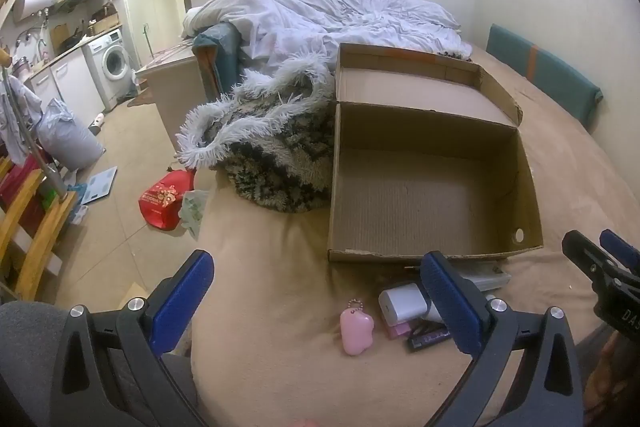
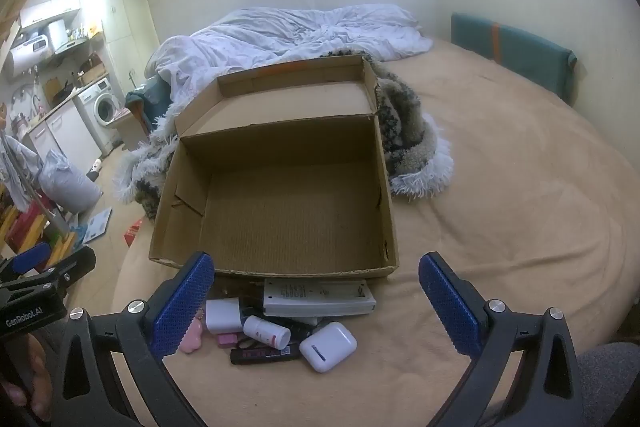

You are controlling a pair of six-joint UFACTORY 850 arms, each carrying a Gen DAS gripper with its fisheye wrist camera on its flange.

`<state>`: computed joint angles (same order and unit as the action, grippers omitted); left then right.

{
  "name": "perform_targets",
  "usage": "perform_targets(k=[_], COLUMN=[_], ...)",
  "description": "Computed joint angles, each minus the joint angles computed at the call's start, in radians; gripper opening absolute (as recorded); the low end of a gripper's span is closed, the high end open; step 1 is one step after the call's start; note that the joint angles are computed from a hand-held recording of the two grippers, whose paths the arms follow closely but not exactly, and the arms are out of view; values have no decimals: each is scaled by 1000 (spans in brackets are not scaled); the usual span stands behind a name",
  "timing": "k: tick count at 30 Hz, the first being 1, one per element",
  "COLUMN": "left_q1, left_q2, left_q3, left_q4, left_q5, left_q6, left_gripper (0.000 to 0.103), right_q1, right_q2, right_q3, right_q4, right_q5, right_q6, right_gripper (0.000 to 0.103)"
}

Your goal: Organize rigid objects

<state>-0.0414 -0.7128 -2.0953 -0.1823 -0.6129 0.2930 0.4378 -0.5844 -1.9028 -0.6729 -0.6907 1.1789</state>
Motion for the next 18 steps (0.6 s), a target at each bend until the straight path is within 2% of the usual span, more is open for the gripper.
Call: perform_targets(k=[18], left_q1=[-1], left_q2=[5], left_q3=[0], left_q4=[3], left_q5=[-1], left_q6=[-3], left_gripper=[103], right_q1=[0], right_q2=[1], right_q3=[2], right_q4=[-1], right_q5=[2], right_q6=[3], right_gripper=[103])
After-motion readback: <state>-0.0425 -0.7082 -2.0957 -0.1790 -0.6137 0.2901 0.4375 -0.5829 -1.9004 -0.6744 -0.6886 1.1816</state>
